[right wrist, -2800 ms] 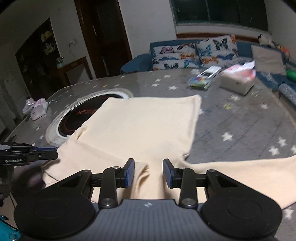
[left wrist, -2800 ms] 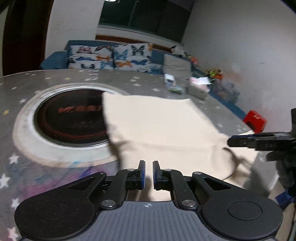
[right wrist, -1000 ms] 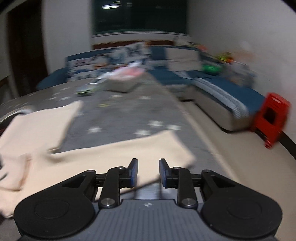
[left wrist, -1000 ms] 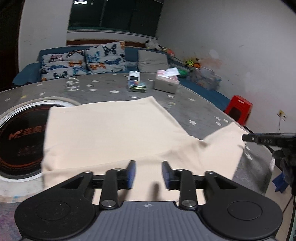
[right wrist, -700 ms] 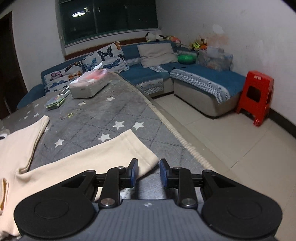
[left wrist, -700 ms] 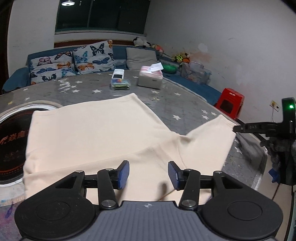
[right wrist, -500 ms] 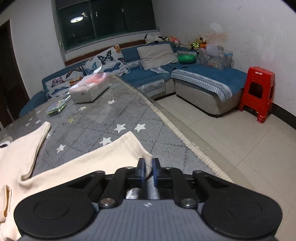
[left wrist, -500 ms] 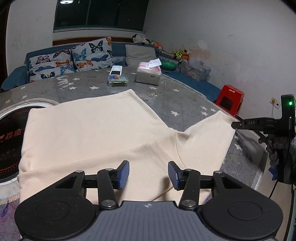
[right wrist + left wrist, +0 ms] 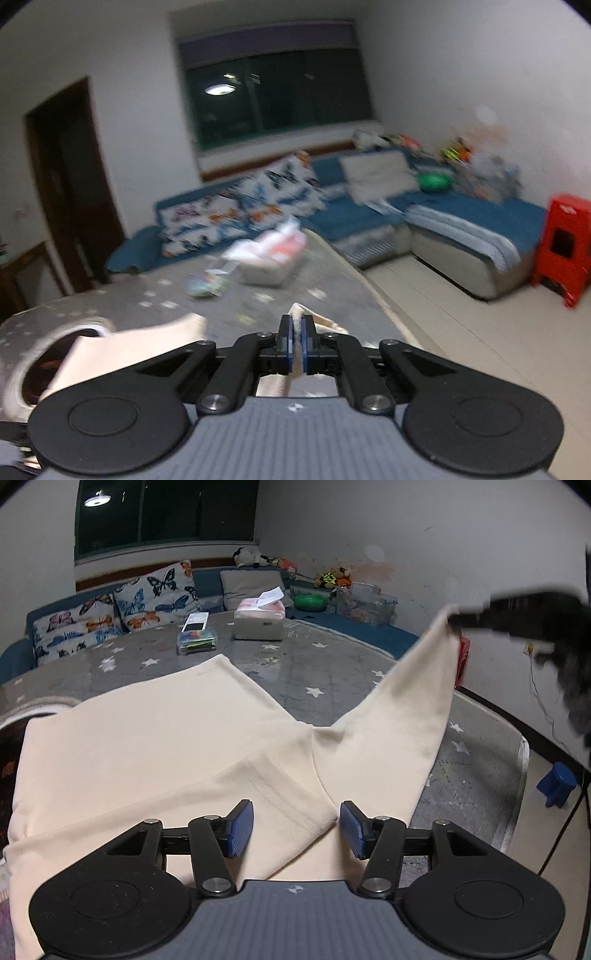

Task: Fold clothes
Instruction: 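Grasp the other sleeve with the right gripper and lift it, then fold the held sleeve across the sweatshirt body with the right gripper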

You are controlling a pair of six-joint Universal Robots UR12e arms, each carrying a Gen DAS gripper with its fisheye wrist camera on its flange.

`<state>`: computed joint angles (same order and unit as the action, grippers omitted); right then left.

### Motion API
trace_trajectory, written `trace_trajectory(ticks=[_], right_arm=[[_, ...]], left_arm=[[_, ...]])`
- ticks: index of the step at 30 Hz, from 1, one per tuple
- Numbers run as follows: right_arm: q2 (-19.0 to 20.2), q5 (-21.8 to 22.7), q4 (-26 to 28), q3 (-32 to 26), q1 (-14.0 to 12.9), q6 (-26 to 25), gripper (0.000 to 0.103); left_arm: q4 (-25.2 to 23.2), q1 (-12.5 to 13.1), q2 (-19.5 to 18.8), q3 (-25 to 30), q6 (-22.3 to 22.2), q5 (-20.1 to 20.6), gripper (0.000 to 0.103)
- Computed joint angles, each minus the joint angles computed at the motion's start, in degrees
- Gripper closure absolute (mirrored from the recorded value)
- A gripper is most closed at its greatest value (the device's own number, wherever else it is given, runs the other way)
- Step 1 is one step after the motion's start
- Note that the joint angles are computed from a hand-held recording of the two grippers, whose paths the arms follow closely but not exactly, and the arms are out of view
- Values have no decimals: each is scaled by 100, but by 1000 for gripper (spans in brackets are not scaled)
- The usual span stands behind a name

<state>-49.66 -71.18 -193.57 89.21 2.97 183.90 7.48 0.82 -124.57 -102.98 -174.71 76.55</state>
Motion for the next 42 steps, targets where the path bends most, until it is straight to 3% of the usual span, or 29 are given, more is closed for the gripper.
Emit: trace_trajectory(ticks=[7,13,18,23,27,32,39,42], right_arm=[[-170,918,58,-125,192,-601,99],[-158,1596,477,-374,473,-1307,99],[-31,2007,1160,-634,777,-2018,99],[12,2284,2240,-705,1047,-3013,99],[-8,2324,2826,-628,1146,-3520,95],[-51,2228,2709,-578,1041,-3392,94],[-177,1286,2957,-354,783,-3398,93],[-149,994,3083,-303,709,-3324,93]], left_arm=[[584,233,225,-343,-422,5,47],[1156,554,515,-843,-922,483,47],[1471,788,702,-1225,-1261,867,46],[1544,934,786,-1470,-1504,1064,46],[1500,967,803,-1522,-1550,1097,46],[1528,931,785,-1497,-1455,1000,46],[1490,819,667,-1306,-1161,654,53],[1338,758,602,-1194,-1146,694,53]])
